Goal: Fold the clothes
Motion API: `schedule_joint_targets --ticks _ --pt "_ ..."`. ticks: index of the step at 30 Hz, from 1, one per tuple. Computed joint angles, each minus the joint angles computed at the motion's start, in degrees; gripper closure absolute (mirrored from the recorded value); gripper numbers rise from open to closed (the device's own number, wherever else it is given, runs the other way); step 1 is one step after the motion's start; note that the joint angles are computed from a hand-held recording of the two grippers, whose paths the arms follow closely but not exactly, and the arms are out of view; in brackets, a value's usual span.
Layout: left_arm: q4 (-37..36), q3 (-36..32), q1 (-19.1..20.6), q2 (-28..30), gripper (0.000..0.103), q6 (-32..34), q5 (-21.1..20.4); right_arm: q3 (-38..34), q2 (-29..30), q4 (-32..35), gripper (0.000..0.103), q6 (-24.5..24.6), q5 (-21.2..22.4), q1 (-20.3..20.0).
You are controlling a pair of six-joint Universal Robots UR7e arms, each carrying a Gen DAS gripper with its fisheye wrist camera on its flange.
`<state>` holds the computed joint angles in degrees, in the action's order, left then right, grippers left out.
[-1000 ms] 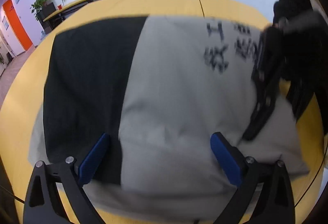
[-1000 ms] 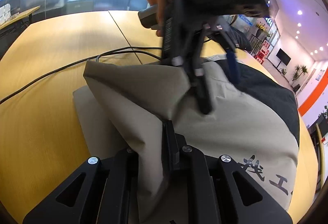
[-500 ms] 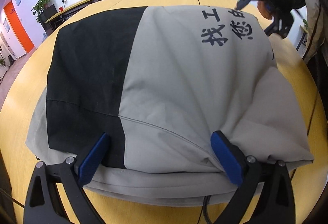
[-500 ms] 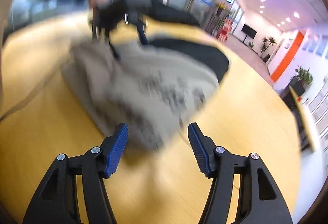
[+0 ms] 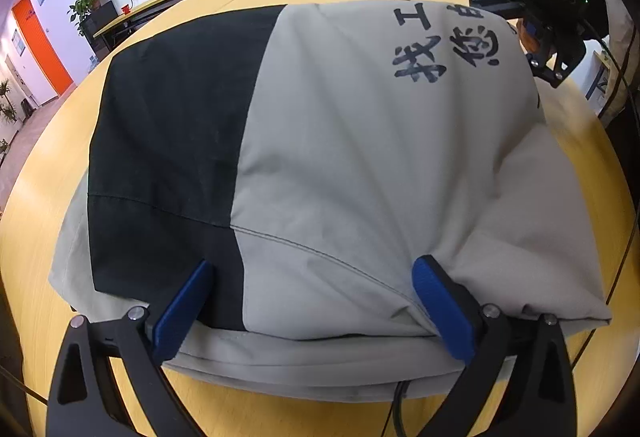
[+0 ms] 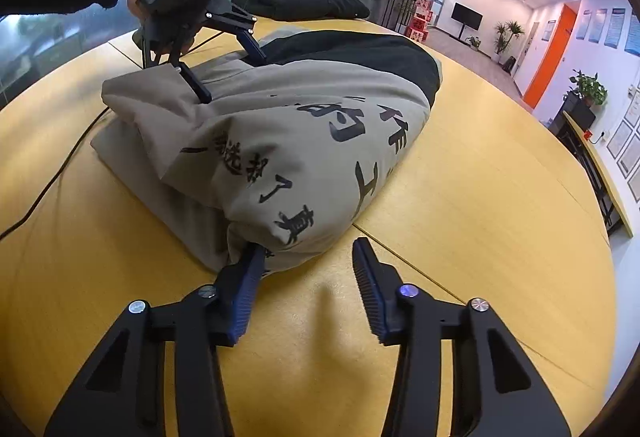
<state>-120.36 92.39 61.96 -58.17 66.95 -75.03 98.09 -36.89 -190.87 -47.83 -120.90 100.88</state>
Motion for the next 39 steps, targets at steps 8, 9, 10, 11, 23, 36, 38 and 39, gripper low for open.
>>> schedule_joint_targets --ticks 8,9,10,11,23,36,38,39 --pt "-0.1 0.6 -0.8 -0.2 0.0 -1.2 0.2 4.2 -2.3 -2.1 0.052 -9.8 1.1 -0.1" --pt "0.0 0.7 -0.8 -0.2 0.0 -1.2 0.1 4.3 -2.3 -2.1 0.05 -11.0 1.6 0.0" --pt "0.0 0.7 -0.9 -0.3 0.0 -1.3 0.1 3.8 -1.7 -2.9 0.045 -11.5 1.6 0.2" --pt "-0.1 0.8 -1.0 -0.3 0.0 -1.4 0.0 3.1 -0.9 -3.8 0.044 -12.0 1.5 0.3" --pt "-2.7 3.7 -1.9 -1.2 0.0 -1.9 -2.1 -1.1 -0.8 -4.6 0.056 12.0 -5.4 -1.0" --pt "-1.9 6.3 -0.6 -3.7 0.0 1.4 -5.8 1.0 -5.1 10.3 0.091 29.4 -9.9 -0.1" --pt "-1.6 7.3 -0.7 -4.2 0.0 2.7 -6.7 2.9 -6.0 11.3 0.09 29.4 -12.1 1.2" --pt "-1.6 7.3 -0.7 -4.1 0.0 3.0 -6.9 4.1 -6.4 11.0 0.088 28.5 -12.9 1.8"
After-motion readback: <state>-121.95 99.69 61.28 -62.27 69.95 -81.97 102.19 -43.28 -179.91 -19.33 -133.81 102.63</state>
